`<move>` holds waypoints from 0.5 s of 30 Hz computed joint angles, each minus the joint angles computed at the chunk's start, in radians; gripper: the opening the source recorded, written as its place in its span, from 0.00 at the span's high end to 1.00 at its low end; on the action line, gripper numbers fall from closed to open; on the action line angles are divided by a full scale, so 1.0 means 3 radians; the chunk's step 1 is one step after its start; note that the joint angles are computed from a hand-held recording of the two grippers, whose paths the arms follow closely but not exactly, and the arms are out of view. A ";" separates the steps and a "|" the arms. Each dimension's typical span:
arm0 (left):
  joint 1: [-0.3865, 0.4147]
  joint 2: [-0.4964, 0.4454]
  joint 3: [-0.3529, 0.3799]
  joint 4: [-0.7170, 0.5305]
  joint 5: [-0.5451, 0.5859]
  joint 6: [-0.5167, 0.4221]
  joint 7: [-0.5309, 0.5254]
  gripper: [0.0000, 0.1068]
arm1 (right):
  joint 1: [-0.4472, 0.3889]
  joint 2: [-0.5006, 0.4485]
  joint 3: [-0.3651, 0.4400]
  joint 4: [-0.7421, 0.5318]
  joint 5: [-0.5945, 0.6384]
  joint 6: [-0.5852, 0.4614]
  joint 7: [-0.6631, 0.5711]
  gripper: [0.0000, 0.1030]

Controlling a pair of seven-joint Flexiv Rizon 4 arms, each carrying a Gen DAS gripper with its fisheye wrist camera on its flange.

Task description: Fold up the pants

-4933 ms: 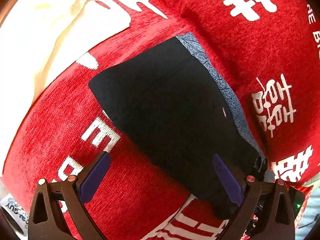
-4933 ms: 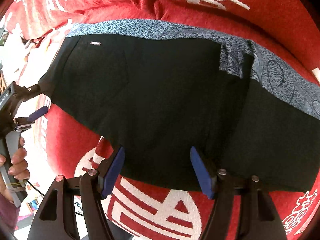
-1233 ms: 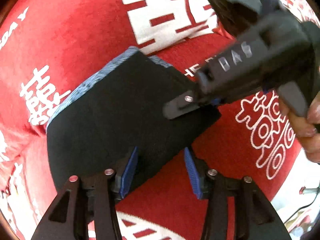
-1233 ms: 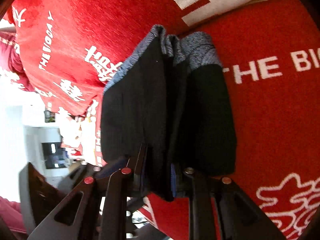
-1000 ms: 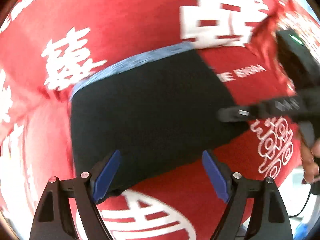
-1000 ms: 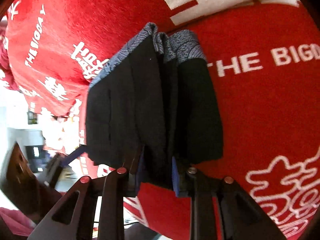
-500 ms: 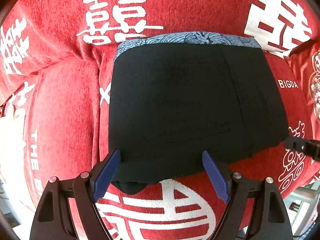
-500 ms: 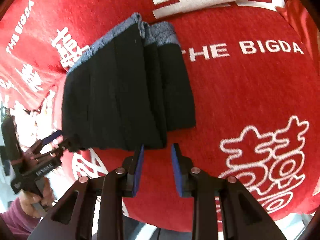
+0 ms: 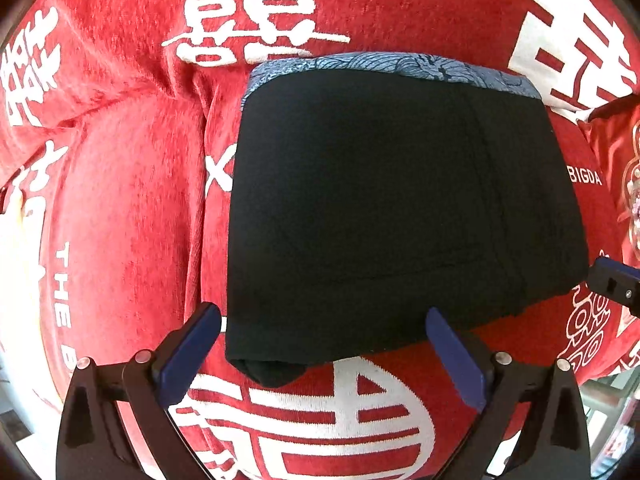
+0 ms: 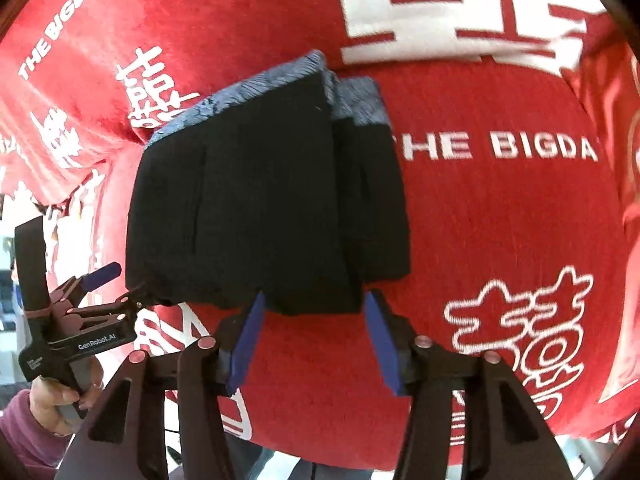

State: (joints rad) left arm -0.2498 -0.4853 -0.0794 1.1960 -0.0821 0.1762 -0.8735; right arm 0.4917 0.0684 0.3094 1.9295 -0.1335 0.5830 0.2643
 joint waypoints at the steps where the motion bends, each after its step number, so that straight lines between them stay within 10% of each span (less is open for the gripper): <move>1: -0.0003 -0.0007 0.0002 -0.0013 0.0012 -0.0005 0.0000 0.04 | 0.0002 -0.0024 -0.0011 -0.0040 -0.0012 -0.0045 -0.0041 0.41; 15: -0.0056 -0.0253 0.0030 -0.0432 0.0108 -0.0310 -0.0136 0.04 | -0.0027 -0.0085 -0.0046 -0.0110 0.0059 -0.0098 -0.0178 0.33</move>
State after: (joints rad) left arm -0.2667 -0.5611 -0.0705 1.0665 -0.0497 0.0832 -0.9143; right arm 0.4836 0.0428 0.2955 1.8966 -0.1157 0.5536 0.2110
